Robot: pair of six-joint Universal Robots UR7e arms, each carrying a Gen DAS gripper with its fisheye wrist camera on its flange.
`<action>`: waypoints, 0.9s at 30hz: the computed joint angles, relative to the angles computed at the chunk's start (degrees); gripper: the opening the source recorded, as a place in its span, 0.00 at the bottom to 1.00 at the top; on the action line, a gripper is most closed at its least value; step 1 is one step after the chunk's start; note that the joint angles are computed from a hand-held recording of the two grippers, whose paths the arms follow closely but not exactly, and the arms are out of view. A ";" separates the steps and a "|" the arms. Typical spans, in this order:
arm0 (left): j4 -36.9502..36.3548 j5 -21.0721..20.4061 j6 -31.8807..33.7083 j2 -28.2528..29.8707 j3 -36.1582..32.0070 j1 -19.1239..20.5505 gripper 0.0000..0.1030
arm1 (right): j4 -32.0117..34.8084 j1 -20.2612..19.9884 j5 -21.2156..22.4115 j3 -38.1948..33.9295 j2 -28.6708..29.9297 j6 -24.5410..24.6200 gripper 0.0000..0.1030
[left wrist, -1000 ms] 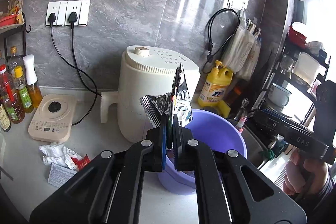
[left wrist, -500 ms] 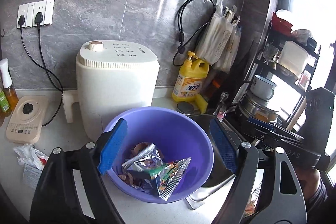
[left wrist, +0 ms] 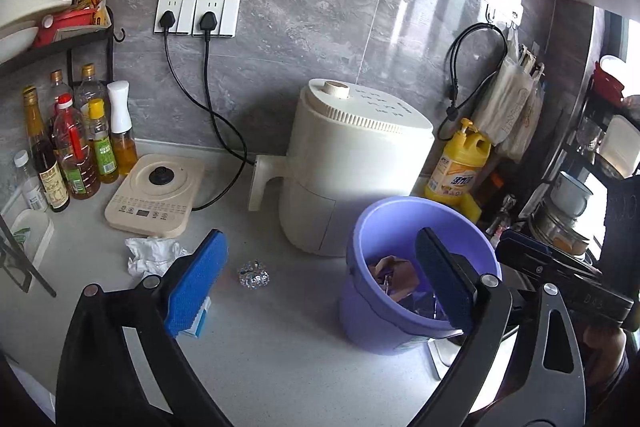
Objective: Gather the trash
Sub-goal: 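Move both open tools back toward the tissue and box on the counter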
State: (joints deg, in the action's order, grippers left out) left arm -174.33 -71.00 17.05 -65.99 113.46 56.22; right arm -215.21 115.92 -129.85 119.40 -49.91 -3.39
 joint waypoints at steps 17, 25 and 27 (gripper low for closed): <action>10.64 -2.12 2.77 1.52 -11.77 13.12 0.94 | 20.98 1.16 1.00 -23.52 16.59 1.38 0.68; 17.39 -6.80 4.89 6.01 -20.24 17.99 0.94 | 30.28 0.02 -1.30 -32.86 22.78 5.56 0.67; 18.82 -7.73 5.71 7.35 -22.40 18.87 0.94 | 32.50 -0.44 -2.13 -34.89 24.02 6.66 0.66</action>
